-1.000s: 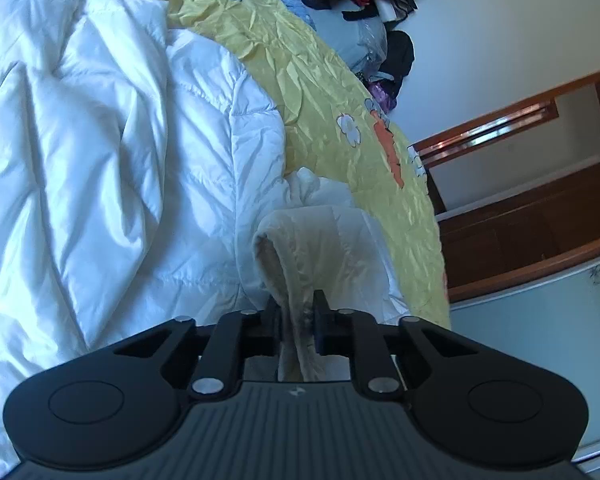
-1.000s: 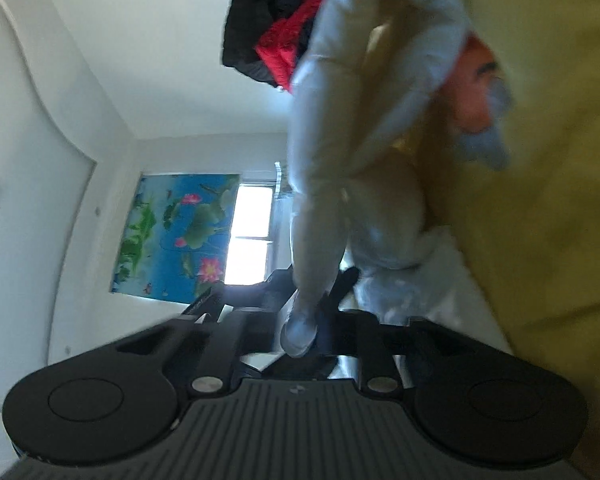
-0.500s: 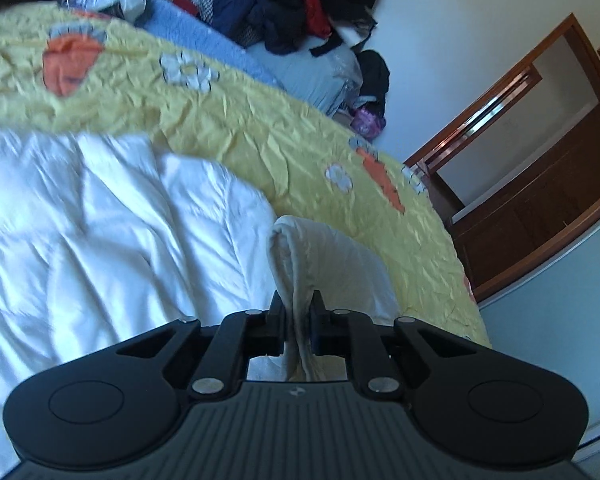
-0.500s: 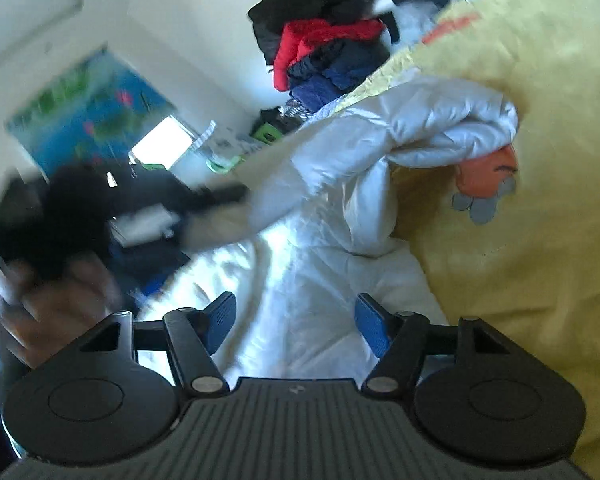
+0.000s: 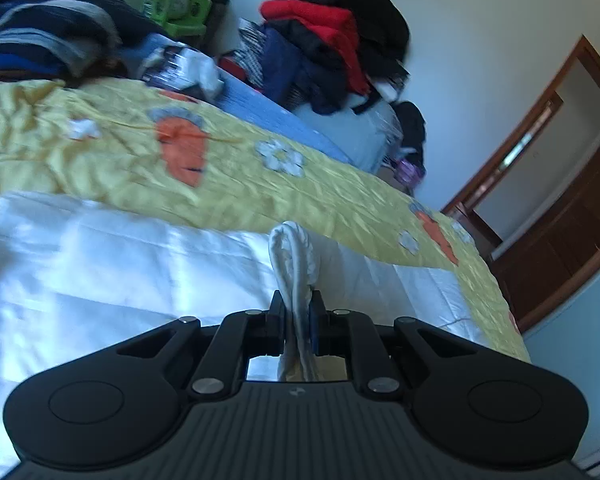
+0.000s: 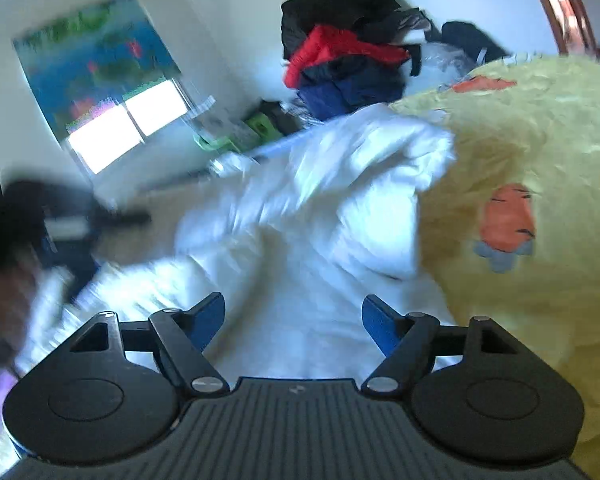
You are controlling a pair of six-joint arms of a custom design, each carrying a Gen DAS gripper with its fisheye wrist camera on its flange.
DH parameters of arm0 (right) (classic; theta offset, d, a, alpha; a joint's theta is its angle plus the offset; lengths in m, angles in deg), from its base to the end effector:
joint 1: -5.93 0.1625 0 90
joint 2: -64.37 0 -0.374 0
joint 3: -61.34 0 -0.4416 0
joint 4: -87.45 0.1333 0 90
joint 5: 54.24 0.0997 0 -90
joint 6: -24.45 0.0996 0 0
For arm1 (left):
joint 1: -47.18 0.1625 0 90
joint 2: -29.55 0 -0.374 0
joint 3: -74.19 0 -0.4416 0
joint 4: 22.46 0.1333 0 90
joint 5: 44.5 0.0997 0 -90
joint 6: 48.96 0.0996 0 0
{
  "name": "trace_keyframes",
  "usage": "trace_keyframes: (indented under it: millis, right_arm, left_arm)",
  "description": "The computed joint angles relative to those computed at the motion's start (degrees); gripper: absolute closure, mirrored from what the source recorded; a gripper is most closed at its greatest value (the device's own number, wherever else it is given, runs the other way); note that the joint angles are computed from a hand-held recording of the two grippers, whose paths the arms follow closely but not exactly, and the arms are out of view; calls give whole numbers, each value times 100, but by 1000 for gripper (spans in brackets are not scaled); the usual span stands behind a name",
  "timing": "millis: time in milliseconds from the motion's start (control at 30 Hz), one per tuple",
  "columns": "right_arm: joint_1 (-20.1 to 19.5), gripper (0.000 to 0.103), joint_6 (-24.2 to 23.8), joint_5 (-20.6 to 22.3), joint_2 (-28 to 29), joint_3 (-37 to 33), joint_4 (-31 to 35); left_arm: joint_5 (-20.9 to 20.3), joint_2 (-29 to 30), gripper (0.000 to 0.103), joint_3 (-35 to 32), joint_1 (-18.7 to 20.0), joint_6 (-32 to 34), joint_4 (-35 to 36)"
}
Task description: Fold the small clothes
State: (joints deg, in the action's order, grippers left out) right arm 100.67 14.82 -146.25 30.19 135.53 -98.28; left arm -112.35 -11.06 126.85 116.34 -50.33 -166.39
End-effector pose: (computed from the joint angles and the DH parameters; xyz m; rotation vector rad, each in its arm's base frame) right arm 0.1943 -0.7726 0.1150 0.3147 -2.6979 1.4323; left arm -0.1433 -0.8567 0.3116 0.2569 2.6914 -1.1140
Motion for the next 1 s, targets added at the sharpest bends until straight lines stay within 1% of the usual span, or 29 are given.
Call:
trace_keyframes:
  millis: [33,67,100,200,233,267,400,500,633,733,833,933,1000]
  right_arm:
    - [-13,22,181,106,-58,10,101]
    - [-7,22,205,109,-67,-6,118]
    - [22,22,101,-1,-54,-31,97]
    - [254,21,-563,-959,141,-271,112]
    - [308,21,-735,-1139,168,-287,133]
    - [340,21,-847,-1216,187,-288,151]
    - [514,21,-1125,-1633,337,-460,355]
    - [563,21,-1197,-1681,404,-599,581]
    - [570,21,-984,-1551,344,-568,863]
    - [566,20,-934,-1539,371,-617,991]
    - [591,20,-1038,-1591,409,-661,968]
    - [619,20,-1189,-1617,430,-709,967]
    - [622,20,-1185,-1571,417,-711,992]
  left_arm:
    - [-23,-85,92,63,37,0,-62]
    - [-27,-178,92,146,65,16,-134]
    - [5,-249,92,201,87,55,-175]
    - [106,-449,92,402,156,103,-251]
    - [155,-508,92,459,177,125,-242]
    - [221,-566,92,537,194,169,-284]
    - [526,-707,92,775,256,436,-498]
    - [645,-776,92,856,303,419,-505]
    - [613,-881,92,963,347,443,-531]
    - [722,-903,92,1013,329,638,-520]
    - [893,-914,92,1081,311,865,-611]
    - [1025,-887,92,1038,341,839,-522]
    - [1160,-848,91,999,360,841,-434]
